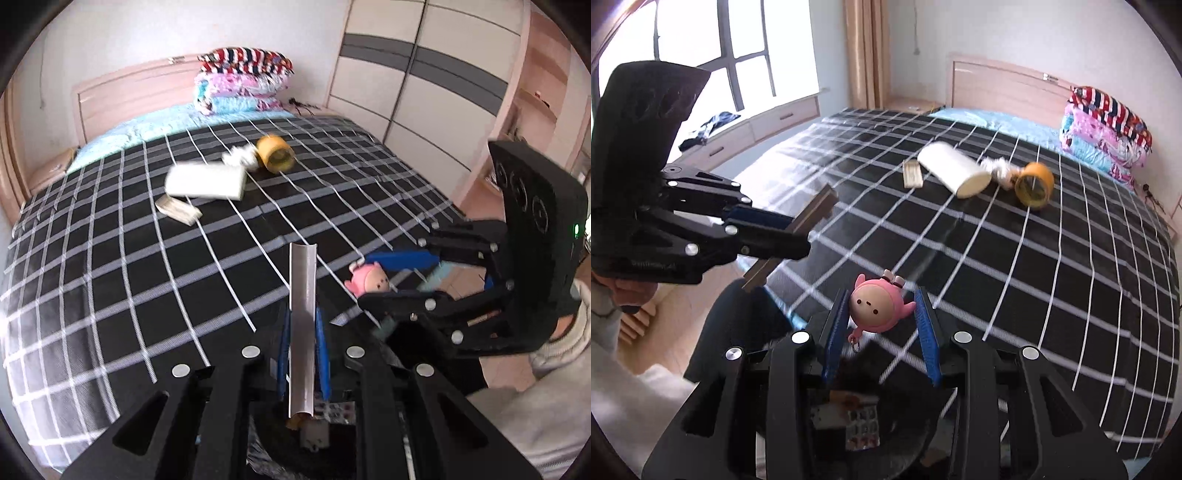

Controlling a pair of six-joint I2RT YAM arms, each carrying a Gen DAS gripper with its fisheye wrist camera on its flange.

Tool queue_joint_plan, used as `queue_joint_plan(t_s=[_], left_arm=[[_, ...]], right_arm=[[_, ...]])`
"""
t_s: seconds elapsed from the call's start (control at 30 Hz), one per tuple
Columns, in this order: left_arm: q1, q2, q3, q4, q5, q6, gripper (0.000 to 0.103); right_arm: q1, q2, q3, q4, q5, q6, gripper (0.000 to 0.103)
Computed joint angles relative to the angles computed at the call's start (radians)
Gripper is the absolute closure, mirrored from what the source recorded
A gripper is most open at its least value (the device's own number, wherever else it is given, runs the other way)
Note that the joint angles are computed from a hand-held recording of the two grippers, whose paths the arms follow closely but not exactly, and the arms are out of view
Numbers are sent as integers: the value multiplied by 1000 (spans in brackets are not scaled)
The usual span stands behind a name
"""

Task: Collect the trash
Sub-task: 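Carry the metal strip and pig toy toward the trash bag with both grippers, then open both grippers to drop the strip and pig toy into the bag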

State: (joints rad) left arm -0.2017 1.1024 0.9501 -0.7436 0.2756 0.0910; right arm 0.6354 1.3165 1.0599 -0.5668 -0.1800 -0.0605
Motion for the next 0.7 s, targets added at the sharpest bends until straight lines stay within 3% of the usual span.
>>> queue_joint_plan(t_s=[0.37, 0.7], left_arm=[[-125, -104, -199, 1, 63, -48, 90], [-154, 51, -328, 120, 90, -82, 90]], right_arm=[[-9, -156, -215, 8, -77, 42, 67], [-7, -103, -330, 49, -79, 86, 67]])
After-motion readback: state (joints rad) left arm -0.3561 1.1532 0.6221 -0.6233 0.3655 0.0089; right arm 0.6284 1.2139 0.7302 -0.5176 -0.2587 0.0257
